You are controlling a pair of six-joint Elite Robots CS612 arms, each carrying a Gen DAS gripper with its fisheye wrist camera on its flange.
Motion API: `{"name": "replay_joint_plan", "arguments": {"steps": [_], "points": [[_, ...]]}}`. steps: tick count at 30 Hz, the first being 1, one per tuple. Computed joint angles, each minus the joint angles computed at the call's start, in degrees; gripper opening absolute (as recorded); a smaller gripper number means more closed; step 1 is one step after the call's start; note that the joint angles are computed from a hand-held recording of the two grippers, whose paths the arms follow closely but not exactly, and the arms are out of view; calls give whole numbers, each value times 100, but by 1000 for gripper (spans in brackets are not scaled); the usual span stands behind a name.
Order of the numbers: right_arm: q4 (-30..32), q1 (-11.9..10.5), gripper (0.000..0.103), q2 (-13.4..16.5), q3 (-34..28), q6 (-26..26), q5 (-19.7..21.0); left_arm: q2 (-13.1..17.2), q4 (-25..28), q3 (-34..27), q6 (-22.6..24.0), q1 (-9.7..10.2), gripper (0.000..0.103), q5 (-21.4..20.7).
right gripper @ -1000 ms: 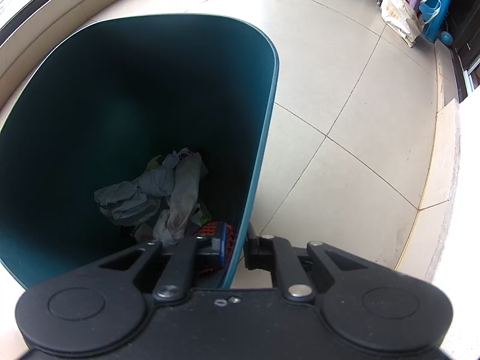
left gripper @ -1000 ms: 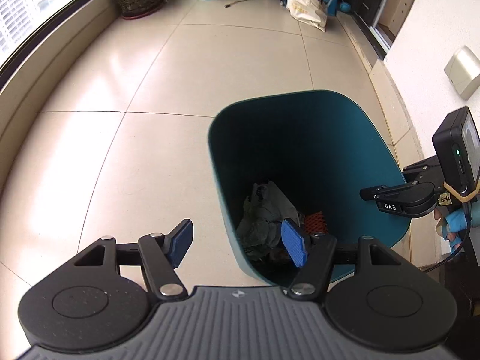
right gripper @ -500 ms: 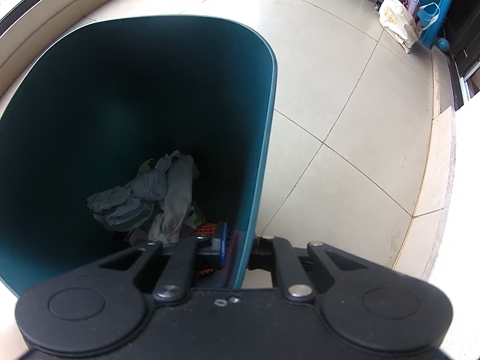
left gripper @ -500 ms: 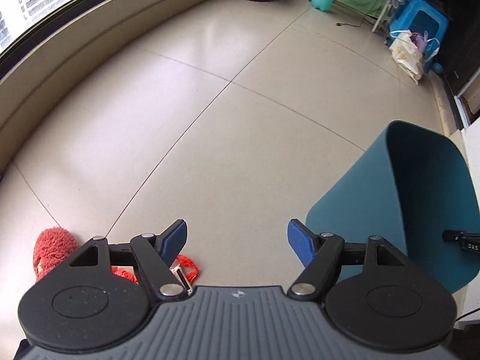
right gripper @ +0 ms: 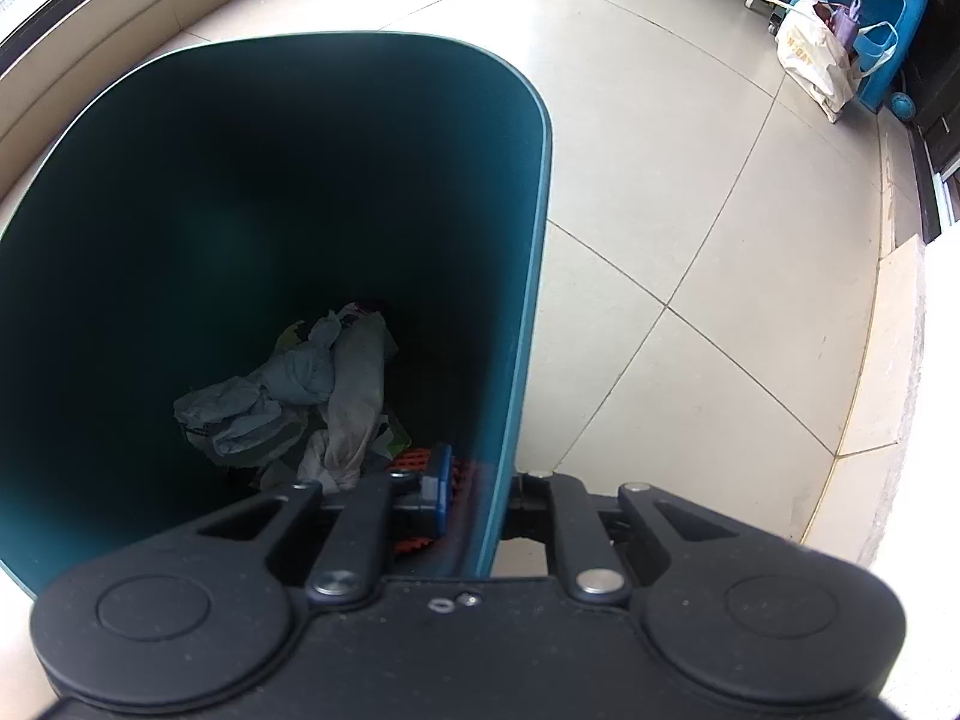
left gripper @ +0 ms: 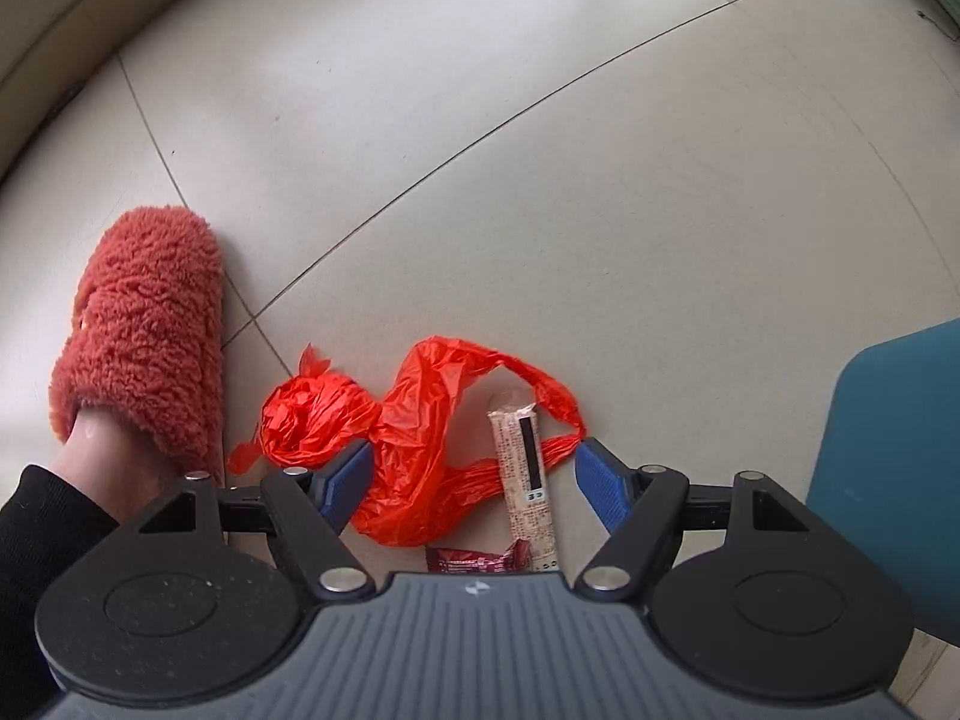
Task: Collect trash
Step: 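Move the left gripper down to the red plastic bag, then grasp the red plastic bag with the left gripper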
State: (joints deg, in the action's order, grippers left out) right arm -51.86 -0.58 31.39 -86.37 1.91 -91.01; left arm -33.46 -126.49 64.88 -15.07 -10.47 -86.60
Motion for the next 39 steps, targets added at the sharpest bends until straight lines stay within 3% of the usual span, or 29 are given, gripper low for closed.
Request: {"name": "replay_joint_plan", "arguments": {"steps": [6,17,20,22,24,26,30,39], "points": [[3,-52,13,19,-25,-45,36,278,370,-123,-6,-4,73,491],[3,-61,13,42,-49,-55,32,533,637,-274,-391,106,73,359],[5,-68,13,-7,11,-37,36,534,562,-218,-343,119,63,359],[6,-58,13,-16,18,-46,22,539,438,-165,-349,156,50,291],[5,-68,13,-10,11,-67,28,530,443,-172,-378,198,26,171],[3,-49,13,-21,24,-54,20,484,315,-104,-418,228,19,115],[-8,-12,13,-35,39,-21,1,350,149,-12,-395,246,11,89],[-53,3,11,-22,13,-9,-19,-182,-338,342,-145,140,9,211]]}}
